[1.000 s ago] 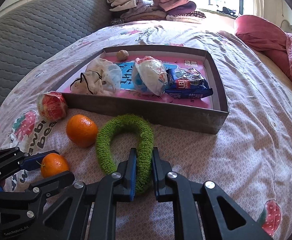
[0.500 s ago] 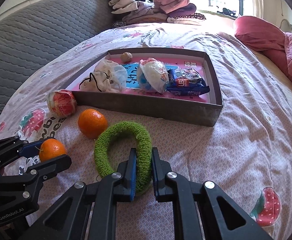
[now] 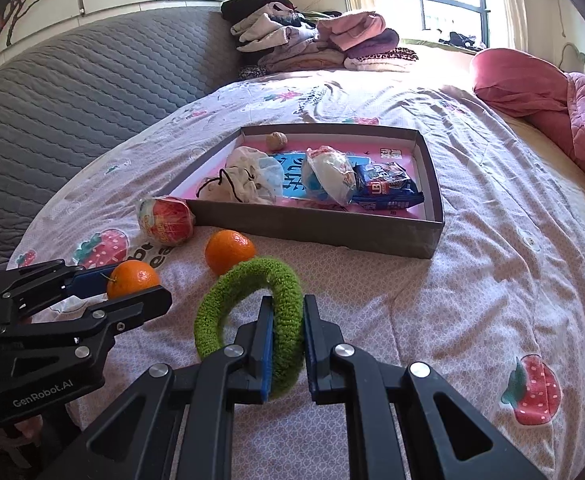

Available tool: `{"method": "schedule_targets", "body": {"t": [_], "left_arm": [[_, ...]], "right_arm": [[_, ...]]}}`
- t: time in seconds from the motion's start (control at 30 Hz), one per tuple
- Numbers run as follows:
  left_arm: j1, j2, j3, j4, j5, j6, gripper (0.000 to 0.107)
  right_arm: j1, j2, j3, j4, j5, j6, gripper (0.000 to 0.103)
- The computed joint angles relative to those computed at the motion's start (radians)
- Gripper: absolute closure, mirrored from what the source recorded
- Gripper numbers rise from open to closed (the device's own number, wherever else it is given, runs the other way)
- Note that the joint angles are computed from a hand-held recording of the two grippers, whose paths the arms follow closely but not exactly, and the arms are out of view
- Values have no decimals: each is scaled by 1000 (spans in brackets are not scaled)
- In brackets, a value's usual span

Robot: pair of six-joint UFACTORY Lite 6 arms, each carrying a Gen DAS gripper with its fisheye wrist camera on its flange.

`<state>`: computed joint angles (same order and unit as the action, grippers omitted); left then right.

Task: Organize objects
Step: 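Lift the orange and green ring with both tools and carry them toward the tray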

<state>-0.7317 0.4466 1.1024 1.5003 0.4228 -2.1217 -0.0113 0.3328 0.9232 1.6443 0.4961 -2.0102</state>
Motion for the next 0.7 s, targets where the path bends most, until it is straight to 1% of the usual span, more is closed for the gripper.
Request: {"method": "schedule_targets", "body": {"t": [0.23,0.43,0.53,0.7], "left_arm": [[-3,-28,-24,9,12,-13,68],[12,-65,-54,51,4,-53,68],[22,-85,-69,76,7,-68,68],[37,-98,-72,93,10,-64,68]], "right_arm": [[8,-28,-21,7,-2,-2,90],[4,-45,-32,34,23,-25,90],[14,-42,-29,37,17,-26,90],[11,-54,-32,58,34,-36,90]]}}
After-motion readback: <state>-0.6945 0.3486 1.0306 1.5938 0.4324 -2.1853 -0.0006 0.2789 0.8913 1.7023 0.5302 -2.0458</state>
